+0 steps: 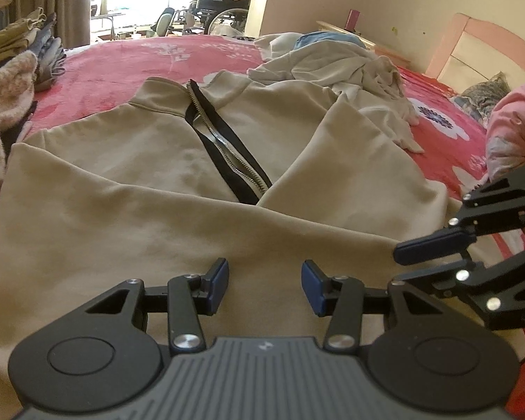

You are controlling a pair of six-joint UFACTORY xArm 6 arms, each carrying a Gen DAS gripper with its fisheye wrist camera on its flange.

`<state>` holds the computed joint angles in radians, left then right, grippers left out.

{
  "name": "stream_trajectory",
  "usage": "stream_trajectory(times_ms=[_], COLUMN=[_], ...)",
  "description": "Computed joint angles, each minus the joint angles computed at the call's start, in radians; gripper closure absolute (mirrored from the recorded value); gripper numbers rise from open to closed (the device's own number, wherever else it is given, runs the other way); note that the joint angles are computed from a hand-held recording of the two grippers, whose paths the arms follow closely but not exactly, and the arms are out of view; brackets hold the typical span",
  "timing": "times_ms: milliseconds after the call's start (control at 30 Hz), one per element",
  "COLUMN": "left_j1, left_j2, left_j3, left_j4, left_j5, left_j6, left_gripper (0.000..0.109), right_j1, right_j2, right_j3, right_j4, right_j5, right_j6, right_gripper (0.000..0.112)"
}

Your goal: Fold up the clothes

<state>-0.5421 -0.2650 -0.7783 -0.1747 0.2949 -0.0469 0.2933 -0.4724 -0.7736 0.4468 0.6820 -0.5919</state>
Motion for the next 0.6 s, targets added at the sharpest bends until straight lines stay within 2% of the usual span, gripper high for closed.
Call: stream_trajectory(times_ms=[333,600], left_j1=[0.004,0.001], left_j2=[0.022,0.043], left_j3=[-0.017,-0.031], left_j4=[-0.15,-0.17], left_j5=[-0.002,-0.01], left_j6=[0.127,0.142], left_gripper=[0.061,0.06], right_j1=[0.0,-0.015], right_j2=[0.083,0.117], right_j3=[-0.044,-0.053], right_j4=[-0.011,-0.005], right_j5=[-0.017,-0.016], right_j6=[0.009,0.003], right_gripper=[0.092,0.093])
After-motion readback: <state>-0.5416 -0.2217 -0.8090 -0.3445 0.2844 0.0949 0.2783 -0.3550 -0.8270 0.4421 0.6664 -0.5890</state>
